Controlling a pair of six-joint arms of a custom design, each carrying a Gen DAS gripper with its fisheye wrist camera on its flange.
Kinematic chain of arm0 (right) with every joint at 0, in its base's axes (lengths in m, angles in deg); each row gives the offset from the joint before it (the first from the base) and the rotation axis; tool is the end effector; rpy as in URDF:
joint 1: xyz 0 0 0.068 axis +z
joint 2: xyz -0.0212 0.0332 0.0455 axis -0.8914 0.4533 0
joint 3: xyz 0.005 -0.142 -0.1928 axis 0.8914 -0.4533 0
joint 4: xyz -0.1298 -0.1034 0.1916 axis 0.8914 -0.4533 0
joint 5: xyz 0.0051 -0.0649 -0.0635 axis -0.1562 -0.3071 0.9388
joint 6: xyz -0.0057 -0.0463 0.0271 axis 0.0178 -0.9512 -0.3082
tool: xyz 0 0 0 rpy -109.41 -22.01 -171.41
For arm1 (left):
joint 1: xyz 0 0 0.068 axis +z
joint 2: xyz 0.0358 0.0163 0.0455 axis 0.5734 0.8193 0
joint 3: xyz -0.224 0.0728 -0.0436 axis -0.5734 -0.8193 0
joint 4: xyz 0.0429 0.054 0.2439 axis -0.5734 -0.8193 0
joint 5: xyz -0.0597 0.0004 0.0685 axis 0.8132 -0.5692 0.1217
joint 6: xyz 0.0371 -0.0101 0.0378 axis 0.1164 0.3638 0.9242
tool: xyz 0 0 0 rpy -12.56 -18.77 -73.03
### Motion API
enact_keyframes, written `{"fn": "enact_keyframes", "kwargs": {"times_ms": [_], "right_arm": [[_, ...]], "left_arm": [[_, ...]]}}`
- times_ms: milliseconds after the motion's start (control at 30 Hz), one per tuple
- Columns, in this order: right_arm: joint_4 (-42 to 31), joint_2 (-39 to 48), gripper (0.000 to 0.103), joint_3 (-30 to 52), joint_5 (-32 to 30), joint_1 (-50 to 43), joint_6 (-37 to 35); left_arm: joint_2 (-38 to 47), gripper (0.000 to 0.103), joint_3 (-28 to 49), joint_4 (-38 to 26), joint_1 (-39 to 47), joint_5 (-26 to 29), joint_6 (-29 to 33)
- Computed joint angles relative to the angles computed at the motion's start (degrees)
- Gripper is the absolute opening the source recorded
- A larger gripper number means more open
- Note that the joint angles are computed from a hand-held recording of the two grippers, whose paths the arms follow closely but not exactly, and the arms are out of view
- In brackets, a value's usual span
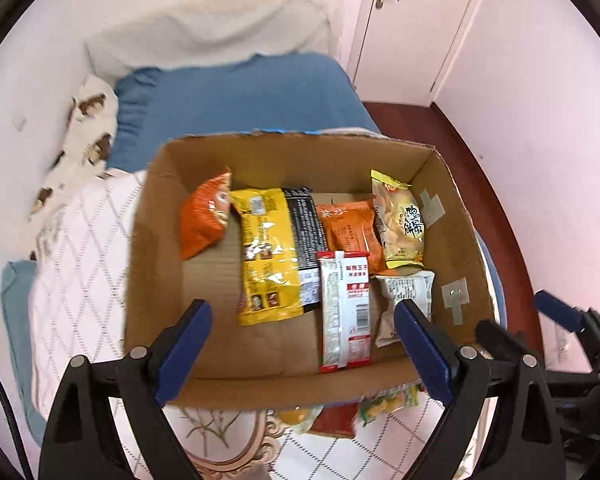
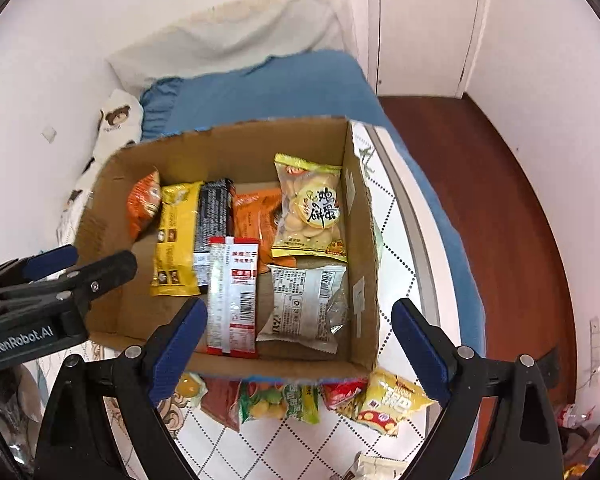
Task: Organize snacks
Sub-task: 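Grasp the brown packet with the left gripper while the right grasps the beige packet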
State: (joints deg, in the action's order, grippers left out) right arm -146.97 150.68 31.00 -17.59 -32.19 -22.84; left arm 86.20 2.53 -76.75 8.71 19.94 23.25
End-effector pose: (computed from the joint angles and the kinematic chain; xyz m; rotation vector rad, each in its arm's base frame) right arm 0.2764 0.1587 0.2787 0.1338 2.7079 0.1263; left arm 0.2276 -0.1113 0.2601 0.2435 2.6818 -0.1951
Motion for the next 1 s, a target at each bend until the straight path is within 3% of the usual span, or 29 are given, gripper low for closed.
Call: {"fn": "enact_keyframes", "kwargs": {"times_ms": [400,700,867,1000], "right_arm": [[-5.4,-13.5,0.095,-3.0,11.3,12.8,8.4],[-10.5,-19.3,0.095,-1.5,16.3,20.9,16.0],[-9.7,-25.7,0.095,-10.4,13.9,20.7,20.9],[-7.0,-35.9,0.096,-26.4,7.3,16.8,25.6]], "left_arm": [[-22.3,0.093,-8.3,-6.3,-8.5,-10.9,-5.7],[-29.9,0.093,-8.1,-13.4,-15.3,-14.5,-12.1],[-32.2,0.093,-14.5,-15.7,-20.0,-14.3,-17.6],[-30.9,0.093,-22.2,-13.5,-21.7,-11.5,-20.2]]}}
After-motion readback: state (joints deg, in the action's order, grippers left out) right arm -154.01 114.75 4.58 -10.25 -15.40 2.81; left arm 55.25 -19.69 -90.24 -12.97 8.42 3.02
